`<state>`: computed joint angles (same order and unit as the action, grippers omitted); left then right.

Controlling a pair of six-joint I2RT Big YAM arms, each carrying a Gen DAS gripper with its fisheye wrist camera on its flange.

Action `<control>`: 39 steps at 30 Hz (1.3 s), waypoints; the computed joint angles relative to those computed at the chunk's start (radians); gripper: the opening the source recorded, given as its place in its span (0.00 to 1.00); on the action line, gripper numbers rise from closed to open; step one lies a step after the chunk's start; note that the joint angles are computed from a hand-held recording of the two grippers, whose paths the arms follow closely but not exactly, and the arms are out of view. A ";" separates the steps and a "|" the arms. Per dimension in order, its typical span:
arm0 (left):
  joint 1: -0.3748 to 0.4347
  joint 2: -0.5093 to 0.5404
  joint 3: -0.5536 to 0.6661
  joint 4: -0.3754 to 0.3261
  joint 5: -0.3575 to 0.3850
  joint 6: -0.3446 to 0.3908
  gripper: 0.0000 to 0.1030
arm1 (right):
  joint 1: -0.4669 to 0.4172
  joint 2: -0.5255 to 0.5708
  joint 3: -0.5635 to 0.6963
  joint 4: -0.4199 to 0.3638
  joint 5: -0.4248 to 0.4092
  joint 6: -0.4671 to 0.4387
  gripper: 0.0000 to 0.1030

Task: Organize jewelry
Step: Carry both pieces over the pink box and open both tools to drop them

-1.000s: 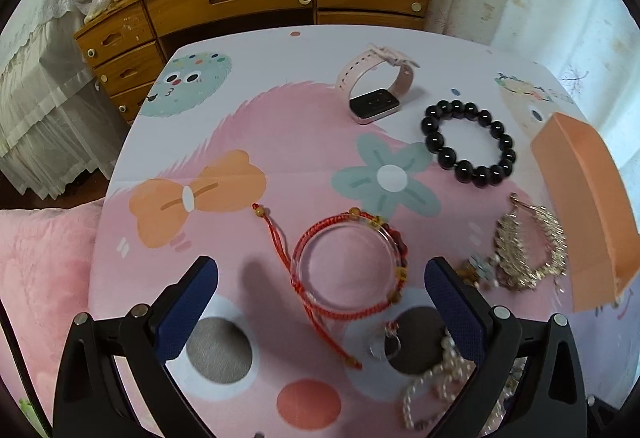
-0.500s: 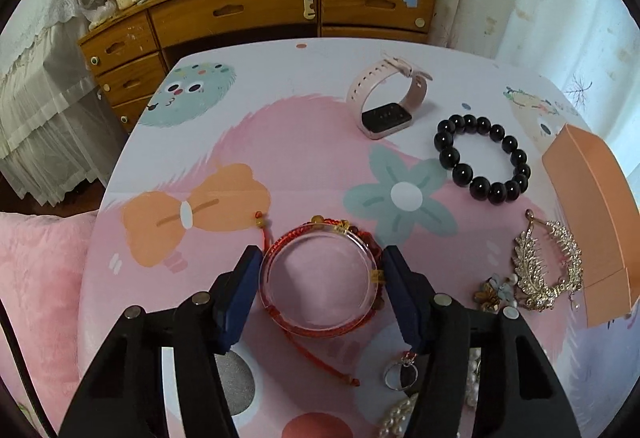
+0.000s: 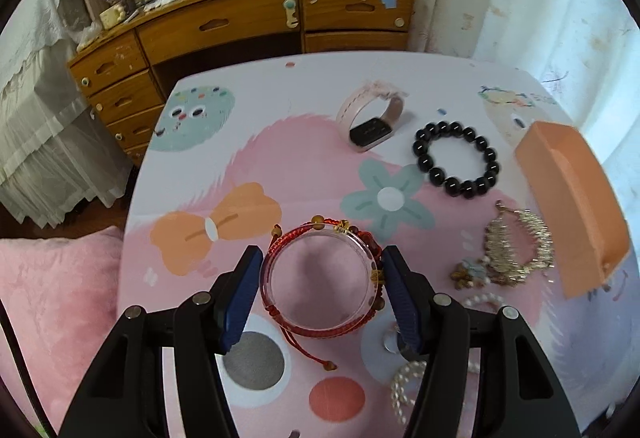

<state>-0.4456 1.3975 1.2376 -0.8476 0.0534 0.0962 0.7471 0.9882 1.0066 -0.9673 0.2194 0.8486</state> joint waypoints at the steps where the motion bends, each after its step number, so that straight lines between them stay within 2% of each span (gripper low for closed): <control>1: 0.000 -0.006 0.008 -0.012 0.001 0.003 0.57 | -0.011 -0.010 0.007 0.005 0.003 -0.012 0.04; 5: 0.006 -0.020 0.061 -0.084 0.016 -0.012 0.57 | -0.058 -0.047 0.041 0.010 0.015 -0.048 0.04; 10: -0.005 -0.013 0.145 -0.184 0.025 0.006 0.57 | -0.090 -0.116 0.087 -0.007 0.077 -0.107 0.04; 14: -0.030 -0.018 0.176 -0.223 0.039 0.004 0.58 | -0.128 -0.164 0.103 -0.014 0.102 -0.141 0.04; 18: -0.072 -0.034 0.197 -0.229 0.067 0.001 0.58 | -0.176 -0.206 0.129 -0.052 0.160 -0.200 0.04; 22: -0.129 -0.051 0.205 -0.196 0.121 -0.009 0.58 | -0.248 -0.251 0.144 -0.064 0.208 -0.286 0.04; 24: -0.157 -0.053 0.208 -0.183 0.133 -0.024 0.58 | -0.290 -0.269 0.140 -0.052 0.204 -0.325 0.04; 29: -0.238 -0.037 0.217 -0.145 0.139 -0.074 0.58 | -0.414 -0.310 0.117 -0.025 0.109 -0.395 0.05; 33: -0.292 -0.021 0.215 -0.113 0.151 -0.135 0.58 | -0.557 -0.336 0.089 -0.029 -0.049 -0.450 0.05; 35: -0.319 -0.013 0.207 -0.091 0.160 -0.160 0.58 | -0.649 -0.344 0.068 -0.035 -0.162 -0.480 0.05; 37: -0.353 -0.005 0.195 -0.067 0.144 -0.179 0.58 | -0.723 -0.349 0.046 -0.052 -0.253 -0.508 0.05; 39: -0.381 0.003 0.181 -0.047 0.126 -0.194 0.58 | -0.767 -0.348 0.026 -0.071 -0.308 -0.533 0.05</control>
